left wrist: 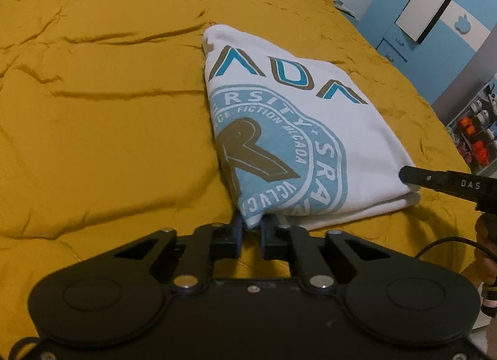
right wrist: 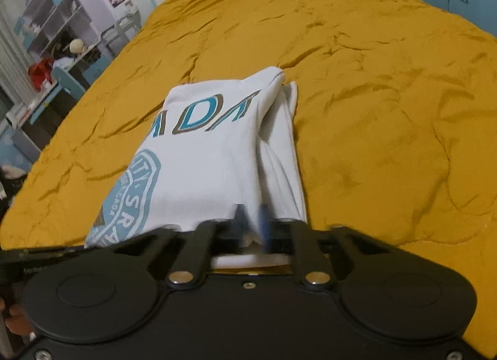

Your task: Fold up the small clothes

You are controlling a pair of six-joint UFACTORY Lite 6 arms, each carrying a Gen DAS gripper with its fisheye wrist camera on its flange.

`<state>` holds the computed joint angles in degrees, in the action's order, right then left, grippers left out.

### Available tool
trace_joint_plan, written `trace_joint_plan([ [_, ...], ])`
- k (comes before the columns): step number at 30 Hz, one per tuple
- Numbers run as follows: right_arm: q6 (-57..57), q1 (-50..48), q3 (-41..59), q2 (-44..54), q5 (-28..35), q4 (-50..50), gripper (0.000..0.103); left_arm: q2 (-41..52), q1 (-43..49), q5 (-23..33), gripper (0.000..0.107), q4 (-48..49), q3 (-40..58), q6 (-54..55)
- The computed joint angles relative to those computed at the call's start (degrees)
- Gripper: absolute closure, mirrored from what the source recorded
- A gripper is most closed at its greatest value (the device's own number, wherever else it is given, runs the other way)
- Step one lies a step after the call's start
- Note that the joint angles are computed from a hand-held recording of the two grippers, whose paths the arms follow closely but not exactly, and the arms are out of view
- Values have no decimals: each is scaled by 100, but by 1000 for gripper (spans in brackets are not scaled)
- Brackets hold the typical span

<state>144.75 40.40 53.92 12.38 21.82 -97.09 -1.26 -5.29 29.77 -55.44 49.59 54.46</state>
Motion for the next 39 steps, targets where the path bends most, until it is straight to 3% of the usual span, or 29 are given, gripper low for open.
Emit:
trace_joint_plan([
  [5,100,200,-338,-628,480,118,100,-312,51,208,104,527,189,-408],
  [8,-106,321,-400,-772,829,415,101,-296,-183,46,104,1185,198,-759],
  [12,960,28,-599,-357,388,-267,101,243,-367,-355,103,1286,122,-871],
  [15,1594,158,-726,-237,500,-520,102,72,-206,-76,104,1293,151,-911],
  [19,1087,326,-711,-614,751,-72,102,151,55,294,104,1203,378,-747],
  [21,1012,103,-548,-289,450,-102,102,412,67,227,104,1119,388,-664],
  [23,1772,-117,-594,39,177,-838,102,401,45,150,104,1033,335,-468],
  [27,1847,-92,-739,-142,184,-1093,100,-6,318,606,101,1192,304,-439],
  [32,1228,-244,-746,-645,77,-827,75,-258,701,1101,101,1222,643,-446],
  [39,1992,-1075,600,395,-380,-2173,73,777,217,689,99,780,1721,-881],
])
